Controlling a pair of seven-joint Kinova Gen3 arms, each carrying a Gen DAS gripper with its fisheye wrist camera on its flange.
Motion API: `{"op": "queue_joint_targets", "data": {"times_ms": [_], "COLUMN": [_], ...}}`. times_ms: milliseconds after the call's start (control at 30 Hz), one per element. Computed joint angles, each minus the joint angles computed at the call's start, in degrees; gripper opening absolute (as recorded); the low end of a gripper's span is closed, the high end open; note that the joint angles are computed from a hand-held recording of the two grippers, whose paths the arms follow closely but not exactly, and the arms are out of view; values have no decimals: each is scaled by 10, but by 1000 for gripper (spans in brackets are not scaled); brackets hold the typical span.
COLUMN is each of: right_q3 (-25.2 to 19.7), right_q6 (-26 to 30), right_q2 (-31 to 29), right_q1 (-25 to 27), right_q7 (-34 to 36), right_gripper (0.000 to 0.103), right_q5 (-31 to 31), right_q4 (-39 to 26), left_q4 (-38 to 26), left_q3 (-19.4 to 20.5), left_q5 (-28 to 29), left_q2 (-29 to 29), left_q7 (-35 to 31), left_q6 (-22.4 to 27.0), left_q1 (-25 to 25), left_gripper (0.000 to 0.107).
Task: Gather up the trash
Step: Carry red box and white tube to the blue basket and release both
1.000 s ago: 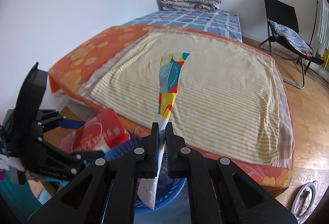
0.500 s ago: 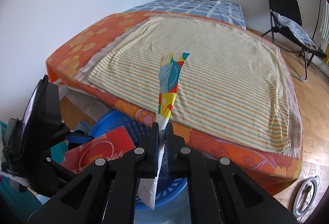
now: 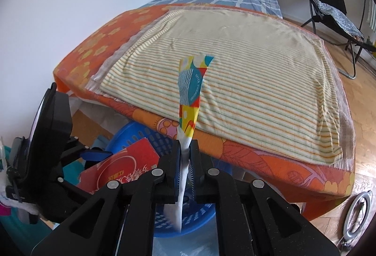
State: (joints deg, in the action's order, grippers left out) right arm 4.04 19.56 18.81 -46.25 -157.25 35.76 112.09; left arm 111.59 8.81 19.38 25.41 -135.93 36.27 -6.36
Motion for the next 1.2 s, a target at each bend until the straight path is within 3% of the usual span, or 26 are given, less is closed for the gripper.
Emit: {"op": "queue_joint_targets", "data": {"times_ms": [67, 333, 733, 1200], "right_q3": [-19, -28, -44, -33], "right_q6": [-2, -24, -27, -29], "right_q2": [1, -1, 8, 12], "right_q1": [21, 39, 56, 54], "right_q7": [25, 68, 171, 202], "right_gripper": [9, 11, 11, 11], "right_q5": [-23, -67, -153, -190], "right_q4": [-3, 5, -7, -11], "left_q4": [-1, 5, 11, 15], "left_q3": [2, 7, 15, -1], "left_q5": [4, 14, 86, 136], "left_q2": [1, -12, -37, -58], "left_q7": [-2, -24, -112, -164], "left_q6": [2, 4, 21, 23], "left_q1": [-3, -11, -45, -44], "left_gripper": [83, 83, 83, 83]}}
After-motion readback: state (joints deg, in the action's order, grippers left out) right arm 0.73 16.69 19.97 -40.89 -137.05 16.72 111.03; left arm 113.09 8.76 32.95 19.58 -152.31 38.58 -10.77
